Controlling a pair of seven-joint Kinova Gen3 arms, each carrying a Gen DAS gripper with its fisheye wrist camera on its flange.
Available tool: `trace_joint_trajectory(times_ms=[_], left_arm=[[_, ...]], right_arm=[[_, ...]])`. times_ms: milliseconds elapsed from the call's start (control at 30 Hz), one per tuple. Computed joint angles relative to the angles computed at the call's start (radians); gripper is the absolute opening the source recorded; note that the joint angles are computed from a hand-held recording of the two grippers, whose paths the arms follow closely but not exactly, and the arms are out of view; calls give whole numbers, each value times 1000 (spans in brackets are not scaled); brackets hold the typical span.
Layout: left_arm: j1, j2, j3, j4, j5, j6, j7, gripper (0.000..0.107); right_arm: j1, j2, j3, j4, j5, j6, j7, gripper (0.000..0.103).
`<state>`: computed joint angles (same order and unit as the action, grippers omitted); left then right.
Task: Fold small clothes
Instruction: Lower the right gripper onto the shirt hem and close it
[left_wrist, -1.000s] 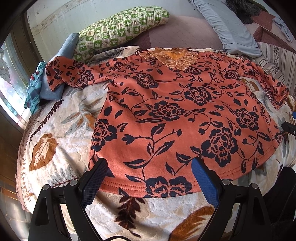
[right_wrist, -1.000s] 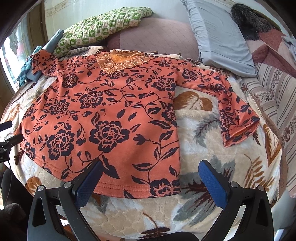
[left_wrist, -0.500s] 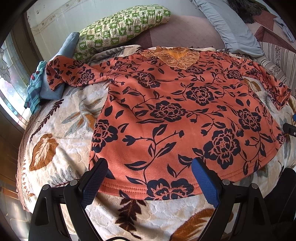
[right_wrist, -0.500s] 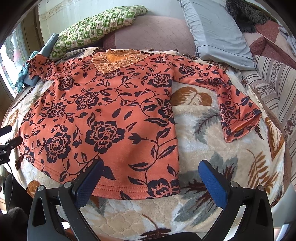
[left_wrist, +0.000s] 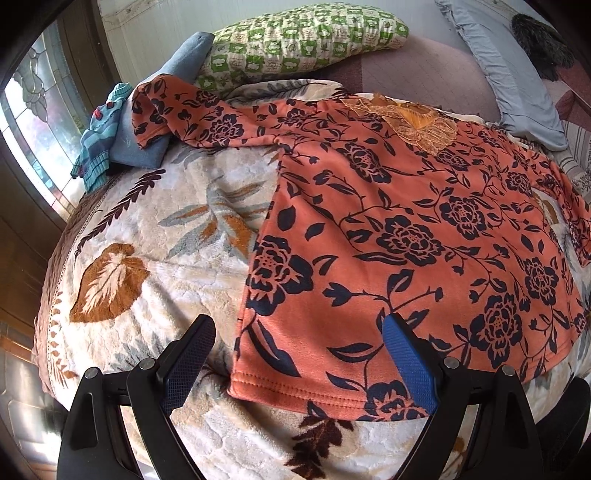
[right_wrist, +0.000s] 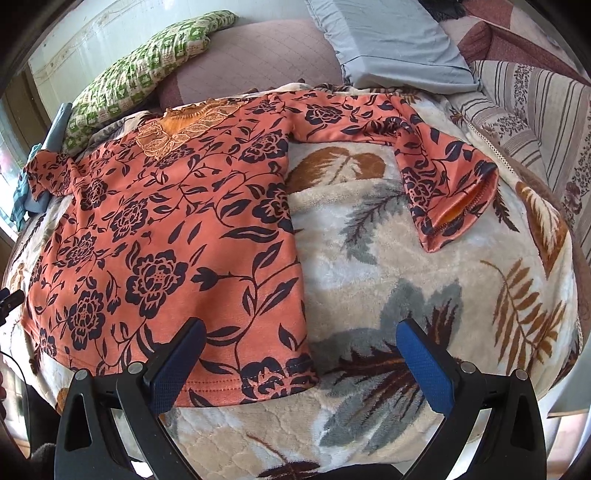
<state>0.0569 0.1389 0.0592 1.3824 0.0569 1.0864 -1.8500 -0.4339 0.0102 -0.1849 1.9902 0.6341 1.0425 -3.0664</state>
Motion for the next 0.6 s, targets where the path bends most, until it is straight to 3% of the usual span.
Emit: trace_joint_trajectory(times_ms=[300,600], left_arm=[[-32,105,-29,-106,-26,41,103,92],[-117,217,-19,-205,80,144,106,91]], right_arm=[[42,-8,24,56,-21,-128,8,103],[69,16,36,93,-32,-245,33,101]])
